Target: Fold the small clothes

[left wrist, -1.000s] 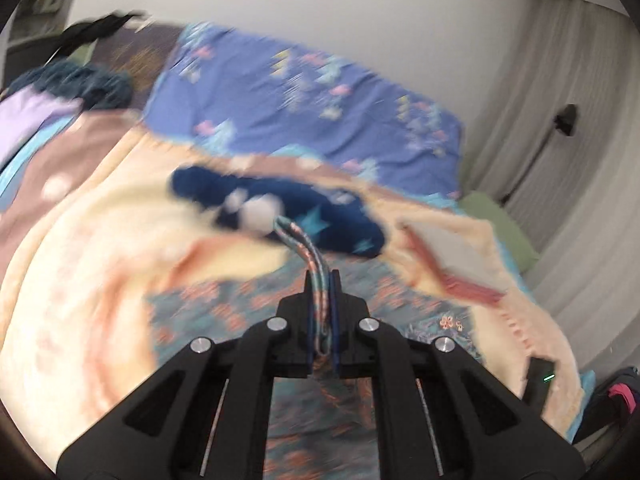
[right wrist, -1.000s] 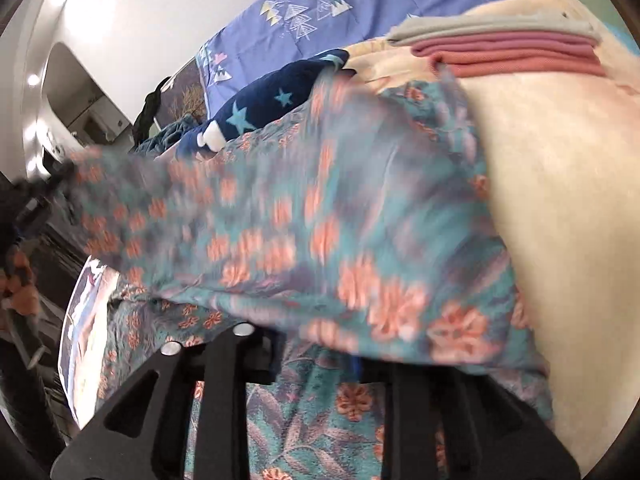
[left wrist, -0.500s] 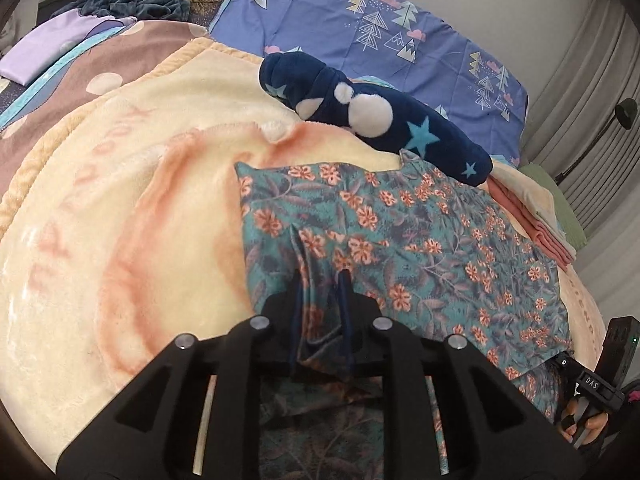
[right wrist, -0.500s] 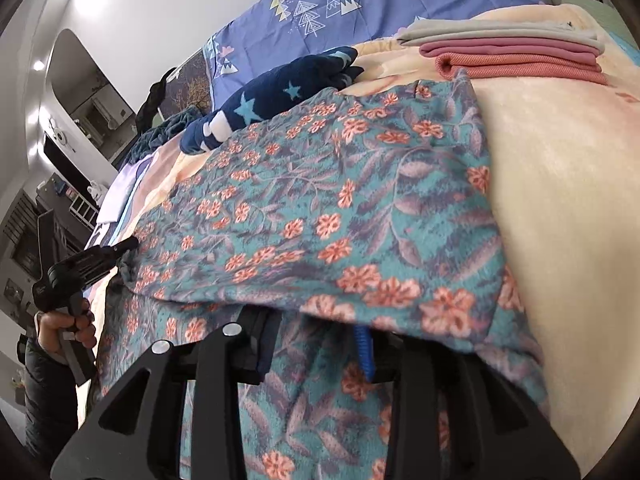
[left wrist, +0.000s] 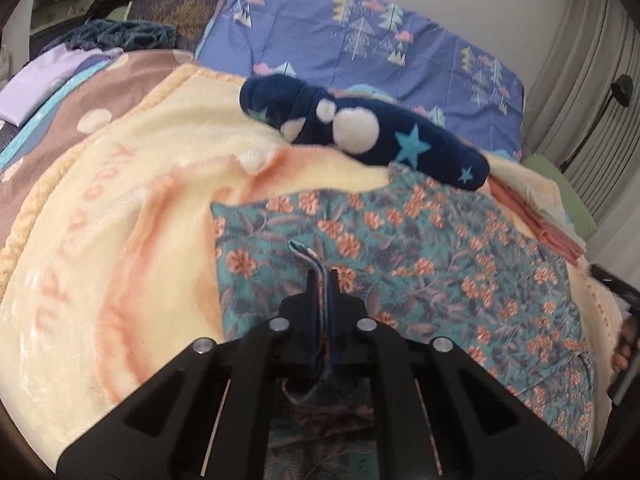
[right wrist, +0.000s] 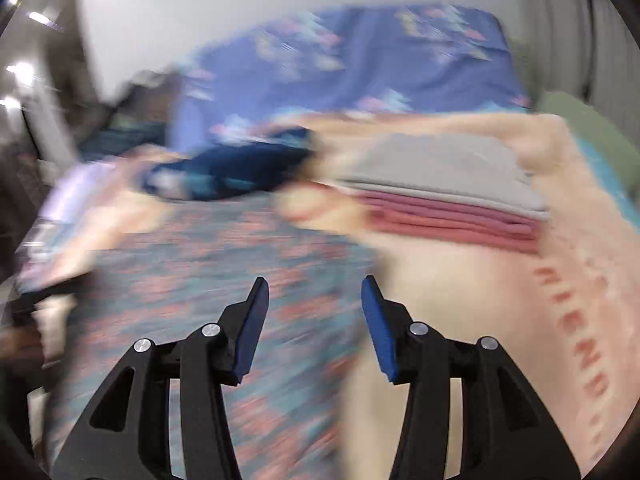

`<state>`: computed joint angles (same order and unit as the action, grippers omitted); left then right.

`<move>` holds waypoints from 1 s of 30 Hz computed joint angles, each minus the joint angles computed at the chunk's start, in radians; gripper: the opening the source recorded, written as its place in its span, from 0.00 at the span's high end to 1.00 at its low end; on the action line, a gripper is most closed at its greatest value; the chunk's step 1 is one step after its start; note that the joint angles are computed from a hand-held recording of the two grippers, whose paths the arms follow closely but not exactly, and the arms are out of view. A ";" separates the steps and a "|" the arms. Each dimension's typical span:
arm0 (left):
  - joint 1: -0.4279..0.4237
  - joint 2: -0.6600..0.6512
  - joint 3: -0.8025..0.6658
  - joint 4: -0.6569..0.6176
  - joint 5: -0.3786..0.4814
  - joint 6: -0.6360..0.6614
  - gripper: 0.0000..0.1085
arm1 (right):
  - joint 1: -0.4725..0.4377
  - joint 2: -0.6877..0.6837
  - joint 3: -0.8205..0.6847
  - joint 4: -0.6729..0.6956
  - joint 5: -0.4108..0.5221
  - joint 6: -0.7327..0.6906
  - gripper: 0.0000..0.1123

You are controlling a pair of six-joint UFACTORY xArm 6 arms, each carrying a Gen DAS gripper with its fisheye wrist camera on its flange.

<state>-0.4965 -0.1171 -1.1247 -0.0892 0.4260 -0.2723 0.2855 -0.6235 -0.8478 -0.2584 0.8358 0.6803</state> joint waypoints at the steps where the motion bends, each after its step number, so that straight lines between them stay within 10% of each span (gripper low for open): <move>1: -0.003 -0.008 0.005 0.014 -0.014 -0.008 0.96 | -0.033 0.044 -0.011 0.045 0.007 -0.022 0.56; 3: -0.009 -0.027 0.012 0.048 -0.034 -0.021 0.96 | -0.097 0.102 -0.001 0.189 -0.023 -0.071 0.58; 5: -0.011 -0.040 0.012 0.079 -0.042 -0.029 0.96 | -0.137 0.102 0.041 0.314 -0.094 -0.108 0.96; 6: -0.010 -0.046 0.015 0.106 -0.050 -0.044 0.96 | -0.148 0.092 0.057 0.340 -0.130 -0.103 0.98; 11: 0.018 -0.043 0.026 0.264 -0.091 -0.152 0.96 | -0.145 0.034 0.084 0.200 -0.187 0.017 0.98; 16: 0.024 0.026 0.027 0.145 0.003 -0.087 0.90 | -0.148 0.104 0.066 0.104 -0.132 0.009 0.89; 20: 0.027 -0.040 0.069 0.187 -0.049 -0.125 0.59 | -0.094 -0.004 0.084 -0.036 -0.087 0.157 0.85; 25: -0.030 -0.141 0.132 0.005 -0.092 0.088 0.46 | 0.068 -0.145 0.157 0.134 -0.150 -0.104 0.85; 28: -0.064 -0.125 0.134 0.172 0.016 0.014 0.36 | 0.127 -0.092 0.161 -0.030 0.011 -0.032 0.94; 30: -0.078 -0.091 0.122 0.272 0.090 -0.042 0.35 | 0.092 -0.117 0.245 -0.027 -0.052 -0.030 0.97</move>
